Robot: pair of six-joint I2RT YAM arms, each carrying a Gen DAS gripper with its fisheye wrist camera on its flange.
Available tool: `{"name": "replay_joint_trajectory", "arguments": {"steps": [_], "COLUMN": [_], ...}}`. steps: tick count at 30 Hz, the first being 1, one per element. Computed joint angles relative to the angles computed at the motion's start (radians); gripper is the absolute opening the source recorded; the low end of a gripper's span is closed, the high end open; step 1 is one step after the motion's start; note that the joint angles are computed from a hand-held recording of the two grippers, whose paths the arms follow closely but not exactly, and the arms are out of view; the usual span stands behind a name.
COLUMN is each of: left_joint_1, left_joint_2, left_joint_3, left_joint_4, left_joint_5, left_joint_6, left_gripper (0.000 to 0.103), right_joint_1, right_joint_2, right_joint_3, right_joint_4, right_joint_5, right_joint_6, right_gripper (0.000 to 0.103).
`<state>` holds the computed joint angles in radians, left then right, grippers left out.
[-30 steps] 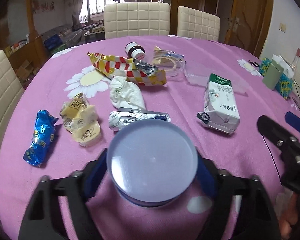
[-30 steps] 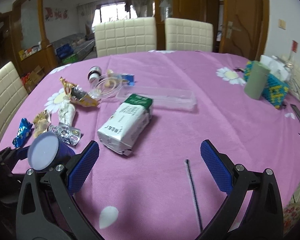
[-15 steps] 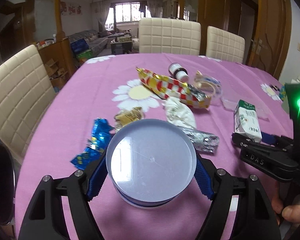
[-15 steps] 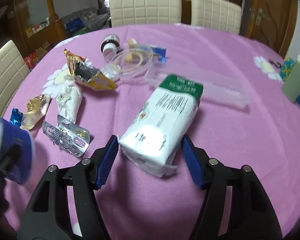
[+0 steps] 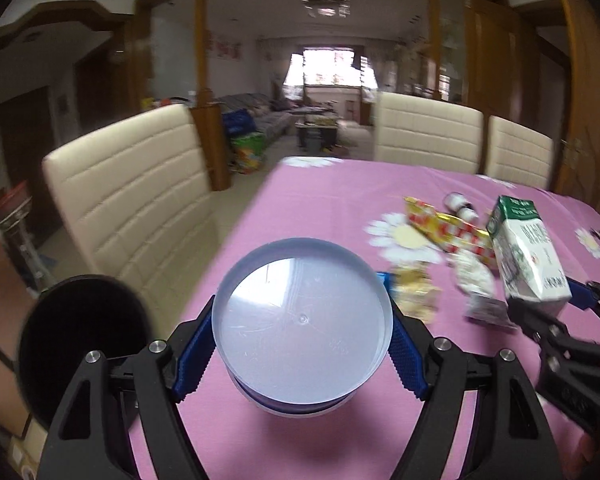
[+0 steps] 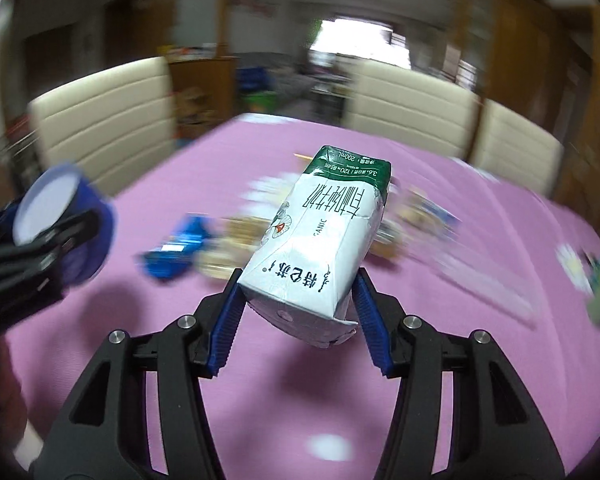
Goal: Collect trash
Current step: 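Carry cup and carton over the black bin and open both grippers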
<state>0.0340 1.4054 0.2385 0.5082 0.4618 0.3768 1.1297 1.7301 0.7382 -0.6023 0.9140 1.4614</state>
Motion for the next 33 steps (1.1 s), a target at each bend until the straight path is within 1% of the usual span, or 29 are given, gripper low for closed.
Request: {"name": "replay_joint_trajectory", "arguments": {"steps": [1,3,4,7,10,13,16,18,19,20,25,30,33], "left_joint_1": [0.048,0.148,0.186,0.284,0.343,0.380,0.433,0.455,0.462,0.467,0.477,0.520,0.541], "left_joint_2": [0.023,0.085,0.118,0.216,0.299,0.379,0.442,0.488,0.506,0.521,0.552,0.572,0.580], "left_joint_3": [0.022,0.080,0.110,0.198,0.275,0.356,0.430,0.490,0.511,0.530,0.522,0.546,0.559], "left_joint_4": [0.005,0.006,0.008,0.012,0.002,-0.033,-0.091,-0.139,-0.149,-0.156,-0.087,-0.080,-0.073], "left_joint_5": [0.009,0.033,0.037,0.033,0.018,0.012,0.042,0.059,0.060,0.064,0.028,0.024,0.018], "left_joint_6": [0.007,0.016,0.015,0.016,0.018,0.032,0.051,0.052,0.047,0.044,0.050,0.052,0.054], "left_gripper": [0.074,0.074,0.074,0.074,0.074,0.074,0.075,0.082,0.088,0.091,0.091,0.091,0.091], "right_joint_1": [-0.010,-0.015,-0.026,-0.065,-0.092,-0.110,-0.103,-0.101,-0.100,-0.101,-0.110,-0.115,-0.122], "right_joint_2": [0.019,0.055,0.077,0.120,0.166,0.240,0.293,0.326,0.346,0.358,0.417,0.467,0.495], "right_joint_3": [0.030,0.078,0.107,0.159,0.214,0.307,0.379,0.423,0.449,0.466,0.563,0.660,0.700], "right_joint_4": [0.056,0.129,0.179,0.293,0.357,0.381,0.378,0.378,0.377,0.376,0.361,0.360,0.386], "right_joint_5": [-0.001,-0.001,-0.008,-0.046,-0.090,-0.133,-0.150,-0.158,-0.165,-0.171,-0.211,-0.247,-0.285], "right_joint_6": [-0.098,-0.214,-0.298,-0.465,-0.564,-0.628,-0.657,-0.677,-0.691,-0.700,-0.746,-0.818,-0.868], "right_gripper": [0.055,0.055,0.055,0.055,0.055,0.055,0.055,0.055,0.056,0.056,0.056,0.056,0.056]}}
